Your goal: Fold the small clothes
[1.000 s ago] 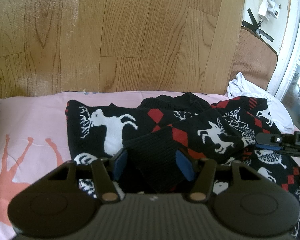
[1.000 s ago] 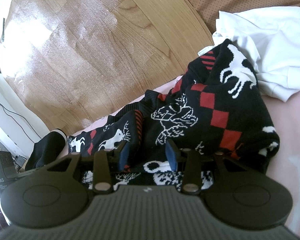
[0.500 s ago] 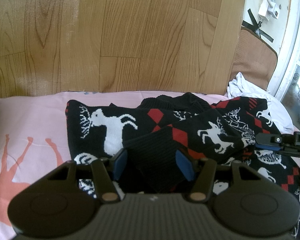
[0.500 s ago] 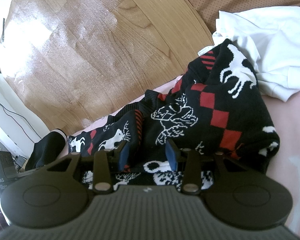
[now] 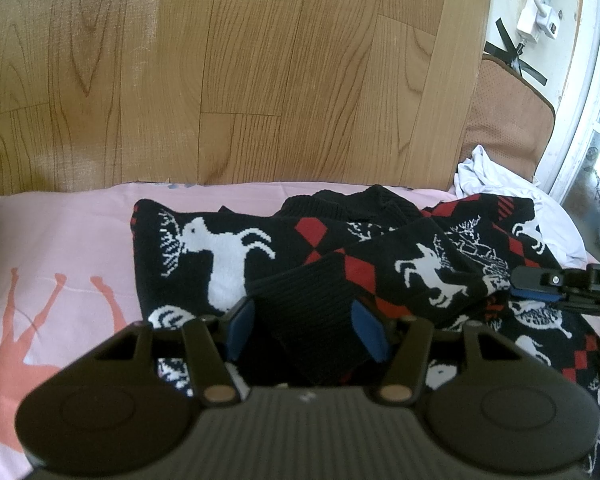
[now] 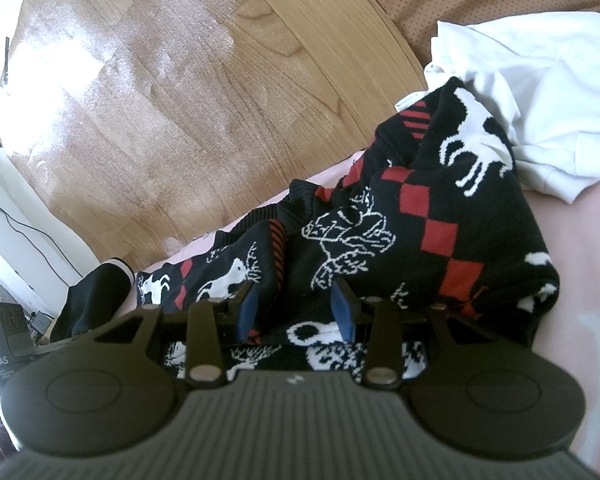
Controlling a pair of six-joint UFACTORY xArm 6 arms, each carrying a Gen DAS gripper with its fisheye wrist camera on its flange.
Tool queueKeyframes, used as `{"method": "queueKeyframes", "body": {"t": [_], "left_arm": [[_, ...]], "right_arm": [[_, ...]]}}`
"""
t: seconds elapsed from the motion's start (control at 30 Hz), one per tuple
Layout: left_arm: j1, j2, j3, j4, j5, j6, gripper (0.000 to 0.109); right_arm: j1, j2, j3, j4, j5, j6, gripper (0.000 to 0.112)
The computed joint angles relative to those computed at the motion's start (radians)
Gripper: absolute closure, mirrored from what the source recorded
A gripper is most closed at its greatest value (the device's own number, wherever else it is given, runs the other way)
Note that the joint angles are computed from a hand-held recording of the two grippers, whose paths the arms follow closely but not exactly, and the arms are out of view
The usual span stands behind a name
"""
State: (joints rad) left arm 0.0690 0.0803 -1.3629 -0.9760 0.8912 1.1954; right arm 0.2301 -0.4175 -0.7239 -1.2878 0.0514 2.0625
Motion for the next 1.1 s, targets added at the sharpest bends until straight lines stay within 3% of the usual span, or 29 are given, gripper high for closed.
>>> {"method": "queueKeyframes", "body": {"t": [0.33,0.47,0.83,1.1], "left_arm": [[0.000,0.000,0.000,-0.001,0.001,0.000,0.053],[0.000,0.000,0.000,0.000,-0.001,0.000,0.052],[0.000,-0.001,0.001,-0.001,0.000,0.000,0.052],[0.001,-0.003,0.003,-0.004,0.007,0.003,0.049]], "right_arm": [[-0.021,-0.039,0.035,0.042,-0.028,-0.042,0.066],[-0.023,-0.050,0.020,-0.109,-0.027,0.098,0.060],[-0.013,-0.057,0.037,0.001,-0.011,0.002,0.060],[-0.011,-0.059,0.038,0.008,-0.009,-0.004,0.060]]}}
